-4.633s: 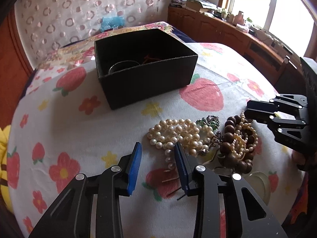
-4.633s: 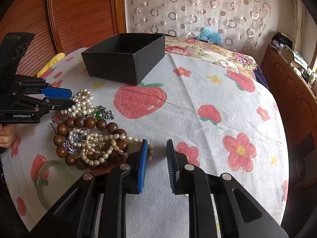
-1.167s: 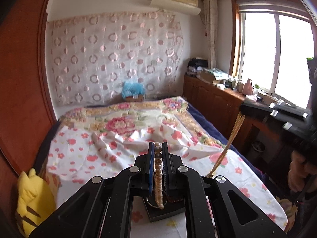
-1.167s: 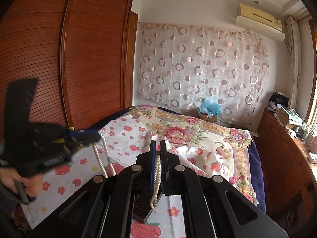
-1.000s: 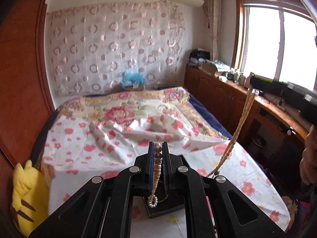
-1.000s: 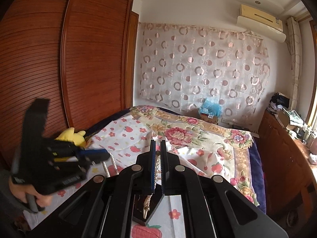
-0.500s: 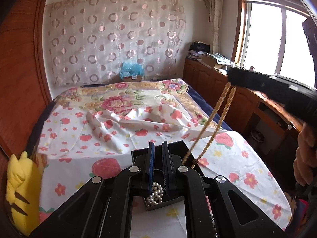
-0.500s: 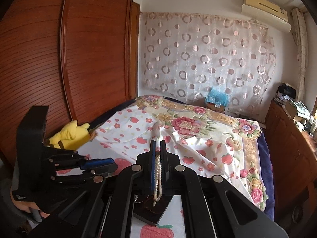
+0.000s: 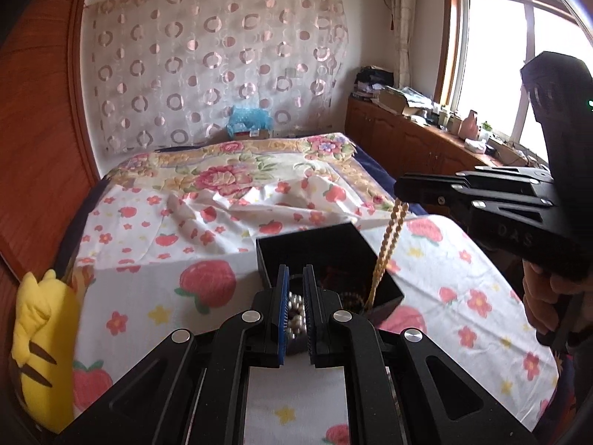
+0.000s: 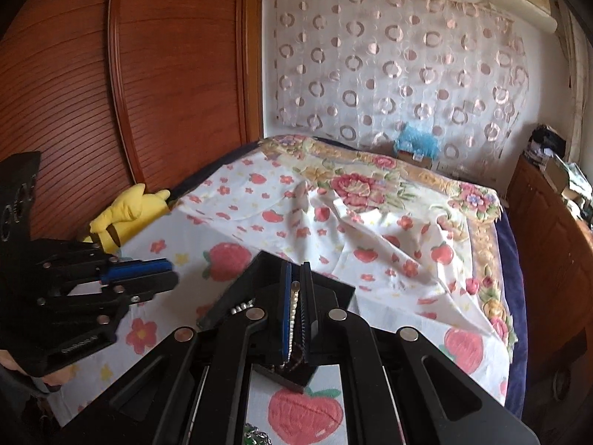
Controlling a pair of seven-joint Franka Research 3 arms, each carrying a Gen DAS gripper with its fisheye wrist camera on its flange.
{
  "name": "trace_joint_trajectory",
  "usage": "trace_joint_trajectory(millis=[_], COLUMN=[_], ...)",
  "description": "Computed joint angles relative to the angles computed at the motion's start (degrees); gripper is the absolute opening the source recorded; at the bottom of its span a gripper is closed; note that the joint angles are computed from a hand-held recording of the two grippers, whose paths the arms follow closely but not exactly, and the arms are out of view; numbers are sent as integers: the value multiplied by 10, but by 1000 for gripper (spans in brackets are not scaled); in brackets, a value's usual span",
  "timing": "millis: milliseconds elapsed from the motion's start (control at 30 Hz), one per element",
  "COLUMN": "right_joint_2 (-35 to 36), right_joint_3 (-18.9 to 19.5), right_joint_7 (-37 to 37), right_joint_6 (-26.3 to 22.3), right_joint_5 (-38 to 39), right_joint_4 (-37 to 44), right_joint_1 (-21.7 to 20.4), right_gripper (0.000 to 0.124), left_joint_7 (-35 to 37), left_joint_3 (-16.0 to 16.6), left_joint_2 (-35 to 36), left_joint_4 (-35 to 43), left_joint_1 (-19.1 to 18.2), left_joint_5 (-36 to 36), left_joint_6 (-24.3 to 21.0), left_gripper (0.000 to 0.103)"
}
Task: Organize jewelry
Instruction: 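Lower the pearl necklace into the box with the left tool while the right lowers the beige strand, then move both tools back to the pile and close the right tool on the brown bead bracelet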
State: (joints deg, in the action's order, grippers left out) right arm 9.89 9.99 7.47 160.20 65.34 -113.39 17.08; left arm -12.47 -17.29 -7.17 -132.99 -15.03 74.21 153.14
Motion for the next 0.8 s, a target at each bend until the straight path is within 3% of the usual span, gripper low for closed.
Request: trace_joint_trajectory(millis=[67, 167, 467, 667, 800], right_joint_2=[-3, -12, -38, -75, -87], right_joint_3=[3, 0, -19, -37, -50], right_joint_7=[-25, -49, -85, -187, -213], right_joint_6=[14, -4, -25, -32, -38], right_joint_5=[25, 48, 69, 166, 182], right_joint_4=[-6, -11, -51, -135, -173], right_joint_1=[-2, -8, -11, -14, -13], right_gripper=[9, 22, 22, 25, 26], left_joint_7=[-13, -27, -54, -66, -74], left_joint_3=[-2, -5, -18, -27, -28], left_joint_2=[-4, -5, -1, 5, 9], left_joint_4=[-11, -23, -43, -49, -53], left_joint_1=[-1, -4, -27, -47, -57], left_joint_5=[7, 13, 13, 13, 10], left_joint_6=[3, 6, -7, -24, -20], left_gripper=[7, 7, 7, 8, 14])
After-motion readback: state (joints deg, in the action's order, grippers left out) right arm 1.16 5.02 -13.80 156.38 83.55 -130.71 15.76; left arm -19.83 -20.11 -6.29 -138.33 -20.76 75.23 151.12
